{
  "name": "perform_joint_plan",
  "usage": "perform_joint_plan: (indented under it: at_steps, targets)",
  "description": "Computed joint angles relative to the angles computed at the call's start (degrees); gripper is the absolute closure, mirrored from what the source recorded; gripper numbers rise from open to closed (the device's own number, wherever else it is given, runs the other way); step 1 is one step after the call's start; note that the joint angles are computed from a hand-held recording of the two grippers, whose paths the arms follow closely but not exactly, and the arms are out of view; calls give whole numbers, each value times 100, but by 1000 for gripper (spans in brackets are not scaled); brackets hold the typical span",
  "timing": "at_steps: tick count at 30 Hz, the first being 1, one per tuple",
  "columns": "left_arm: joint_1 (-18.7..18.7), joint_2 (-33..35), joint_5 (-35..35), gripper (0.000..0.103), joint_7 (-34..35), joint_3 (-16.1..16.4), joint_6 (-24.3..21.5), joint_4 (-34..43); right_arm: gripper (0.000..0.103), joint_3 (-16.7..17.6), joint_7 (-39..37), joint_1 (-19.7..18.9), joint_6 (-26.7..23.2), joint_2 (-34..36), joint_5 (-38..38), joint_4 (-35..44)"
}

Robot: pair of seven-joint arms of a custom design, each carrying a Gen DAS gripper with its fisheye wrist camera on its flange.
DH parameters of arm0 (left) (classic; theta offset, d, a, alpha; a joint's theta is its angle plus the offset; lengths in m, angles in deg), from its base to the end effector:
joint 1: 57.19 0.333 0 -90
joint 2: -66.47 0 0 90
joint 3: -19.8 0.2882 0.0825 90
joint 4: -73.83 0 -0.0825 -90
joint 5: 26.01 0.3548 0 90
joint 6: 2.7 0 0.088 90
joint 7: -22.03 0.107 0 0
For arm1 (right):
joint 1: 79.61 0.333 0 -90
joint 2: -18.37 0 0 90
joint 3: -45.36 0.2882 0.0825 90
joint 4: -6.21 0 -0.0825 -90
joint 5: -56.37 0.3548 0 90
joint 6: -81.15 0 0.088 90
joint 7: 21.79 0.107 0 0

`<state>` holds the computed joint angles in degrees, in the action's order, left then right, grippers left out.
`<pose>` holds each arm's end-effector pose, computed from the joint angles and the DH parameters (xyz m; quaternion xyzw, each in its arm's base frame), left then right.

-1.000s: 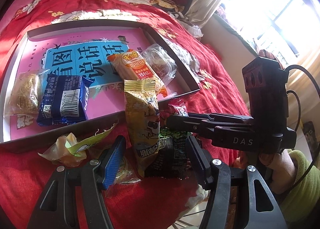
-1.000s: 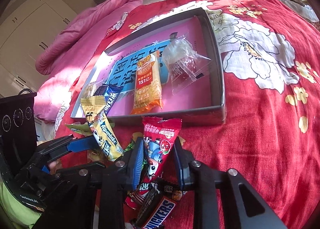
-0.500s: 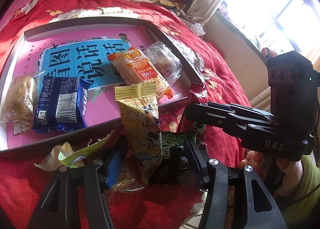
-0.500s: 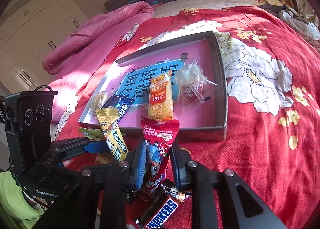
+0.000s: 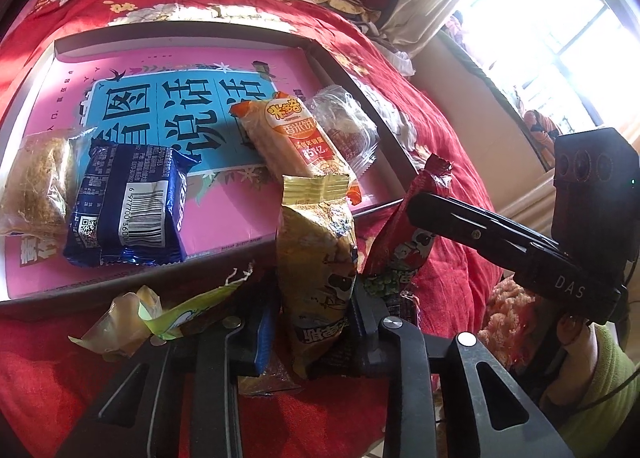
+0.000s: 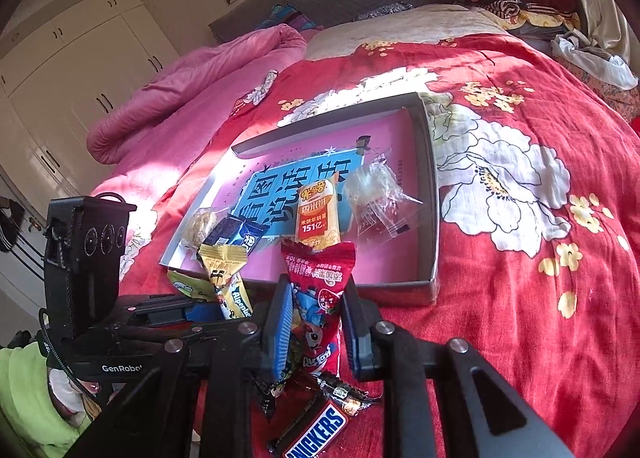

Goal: Organize snacks
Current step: 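Close the left tool on the yellow chip bag while the right holds the red candy bag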

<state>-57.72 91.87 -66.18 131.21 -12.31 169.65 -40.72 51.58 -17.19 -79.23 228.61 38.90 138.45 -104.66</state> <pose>0.5495 -0.2681 0.3118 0.6226 -0.6975 0.3534 0.0323 0.6019 0.0497 0.3125 -0.7454 0.4899 -0.0546 0.4488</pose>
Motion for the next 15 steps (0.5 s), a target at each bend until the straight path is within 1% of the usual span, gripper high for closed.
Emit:
perform_joint_plan:
  at_steps: [3,6,15]
  targets:
    - [96,-4,-79,75,99,-103,4,-22,80,5,-30,-6,-19,-6,21,-3]
    - [176,-55,-212,77,248,-226,110,-99,80,6,-93,0,-10,-24,52,-22]
    - [779,-262,-1120,83,1375,-1078,534,-325,80,0,-536,86,187,-150,280,-130]
